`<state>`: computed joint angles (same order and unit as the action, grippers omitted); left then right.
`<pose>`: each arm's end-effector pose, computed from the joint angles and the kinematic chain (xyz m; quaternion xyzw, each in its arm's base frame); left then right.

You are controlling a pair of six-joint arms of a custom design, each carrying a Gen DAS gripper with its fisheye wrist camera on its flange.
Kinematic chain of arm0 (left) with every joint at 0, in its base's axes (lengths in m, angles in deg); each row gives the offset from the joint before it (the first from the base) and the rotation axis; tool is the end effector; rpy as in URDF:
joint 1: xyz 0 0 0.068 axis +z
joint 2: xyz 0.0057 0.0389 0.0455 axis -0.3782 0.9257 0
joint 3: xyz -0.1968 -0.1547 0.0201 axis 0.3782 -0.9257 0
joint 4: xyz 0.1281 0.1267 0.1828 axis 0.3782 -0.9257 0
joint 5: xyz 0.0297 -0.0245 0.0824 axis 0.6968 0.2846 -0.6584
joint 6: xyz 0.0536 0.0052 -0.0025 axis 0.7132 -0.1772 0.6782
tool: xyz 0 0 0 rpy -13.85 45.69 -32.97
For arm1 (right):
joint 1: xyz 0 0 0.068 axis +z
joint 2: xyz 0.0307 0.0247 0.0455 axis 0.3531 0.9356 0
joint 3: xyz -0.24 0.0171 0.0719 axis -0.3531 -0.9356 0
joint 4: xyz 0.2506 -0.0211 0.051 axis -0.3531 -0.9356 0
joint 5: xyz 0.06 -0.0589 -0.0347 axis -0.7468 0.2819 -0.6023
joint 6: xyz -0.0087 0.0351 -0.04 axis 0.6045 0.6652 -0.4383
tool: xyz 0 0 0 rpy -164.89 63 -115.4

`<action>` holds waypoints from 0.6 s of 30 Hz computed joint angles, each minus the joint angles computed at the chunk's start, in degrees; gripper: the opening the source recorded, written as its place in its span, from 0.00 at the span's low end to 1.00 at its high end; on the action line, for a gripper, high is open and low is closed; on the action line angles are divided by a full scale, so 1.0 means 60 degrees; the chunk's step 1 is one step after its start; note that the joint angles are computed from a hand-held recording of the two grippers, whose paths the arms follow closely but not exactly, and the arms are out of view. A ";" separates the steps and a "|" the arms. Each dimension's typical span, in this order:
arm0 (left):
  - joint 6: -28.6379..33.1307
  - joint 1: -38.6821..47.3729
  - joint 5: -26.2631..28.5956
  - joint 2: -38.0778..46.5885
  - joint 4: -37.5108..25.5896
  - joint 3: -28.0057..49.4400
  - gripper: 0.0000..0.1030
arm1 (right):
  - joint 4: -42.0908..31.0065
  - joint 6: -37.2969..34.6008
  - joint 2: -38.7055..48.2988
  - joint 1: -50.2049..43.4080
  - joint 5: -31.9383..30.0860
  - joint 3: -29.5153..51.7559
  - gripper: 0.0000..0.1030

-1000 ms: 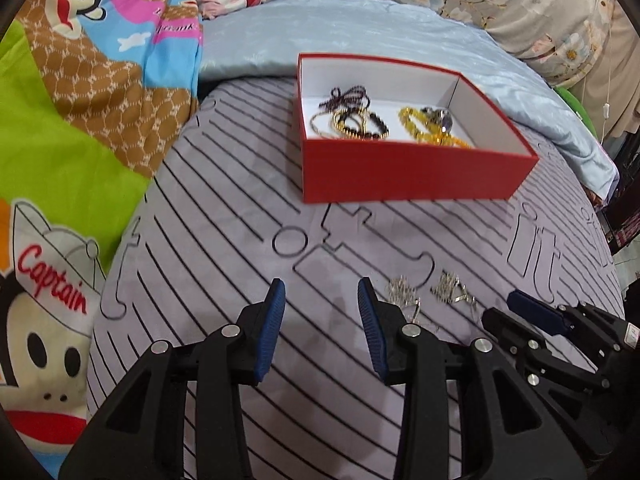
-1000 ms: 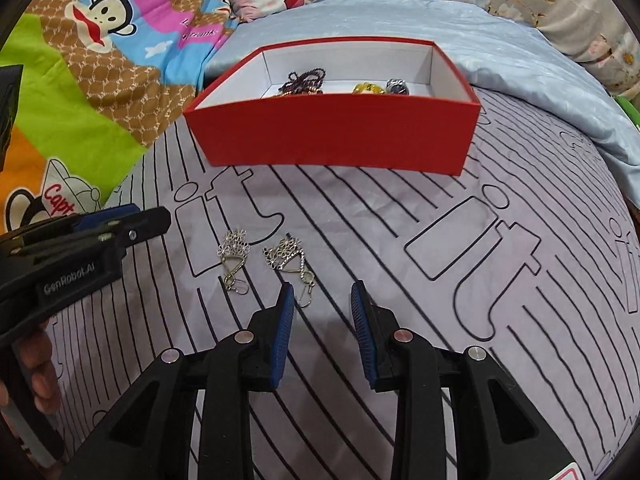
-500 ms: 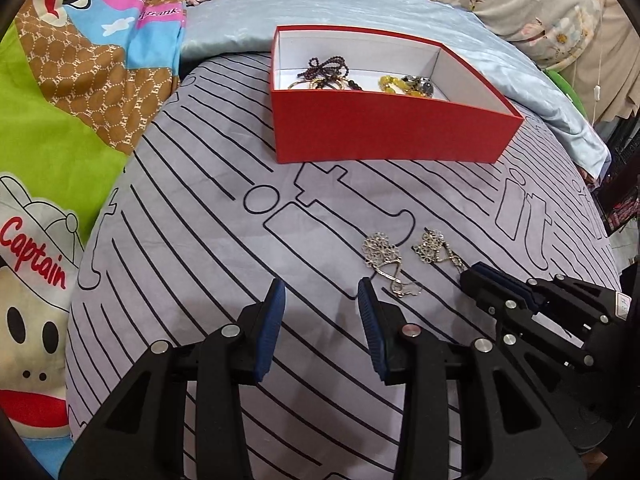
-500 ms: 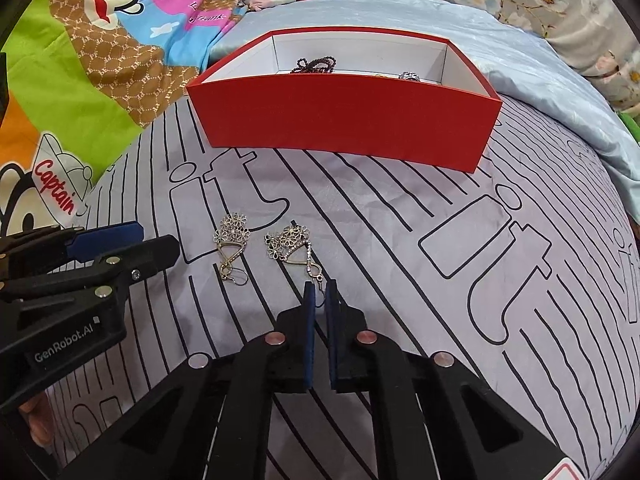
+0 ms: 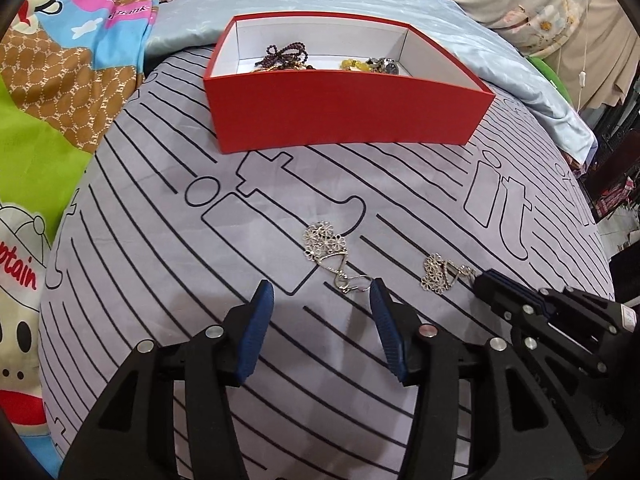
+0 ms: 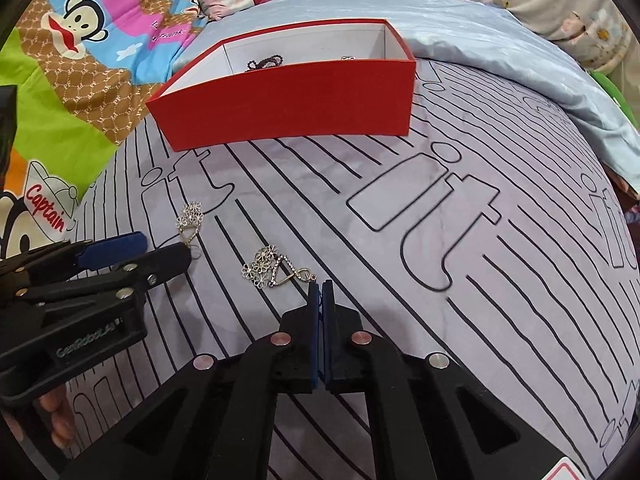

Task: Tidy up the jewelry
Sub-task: 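Grasp a silver crown pendant with the right tool while the left tool grasps the other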

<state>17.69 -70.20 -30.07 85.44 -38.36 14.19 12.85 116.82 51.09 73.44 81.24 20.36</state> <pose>0.2035 -0.2218 0.1605 0.2093 0.9441 -0.1141 0.2277 0.1328 0.1503 0.1578 0.1072 0.9582 0.0224 0.2643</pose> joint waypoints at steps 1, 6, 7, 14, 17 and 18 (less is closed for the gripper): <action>-0.0008 -0.0020 0.0018 0.0109 0.0040 0.0054 0.47 | -0.0045 0.0071 -0.0059 0.0056 0.0011 -0.0037 0.01; 0.0036 -0.0137 -0.0168 0.0339 0.0216 0.0139 0.41 | -0.0046 0.0198 -0.0234 0.0096 -0.0016 -0.0173 0.01; 0.0062 -0.0152 -0.0210 0.0358 0.0232 0.0149 0.39 | -0.0042 0.0186 -0.0225 0.0082 -0.0025 -0.0168 0.01; 0.0267 -0.0166 -0.0359 0.0453 0.0291 0.0200 0.10 | -0.0038 0.0200 -0.0134 0.0093 -0.0011 -0.0101 0.01; 0.0296 -0.0128 -0.0280 0.0406 0.0271 0.0179 0.10 | -0.0002 0.0195 -0.0184 0.0068 -0.0065 -0.0132 0.01; 0.0293 -0.0107 -0.0237 0.0371 0.0260 0.0160 0.10 | 0.0022 0.0202 -0.0224 0.0050 -0.0111 -0.0154 0.01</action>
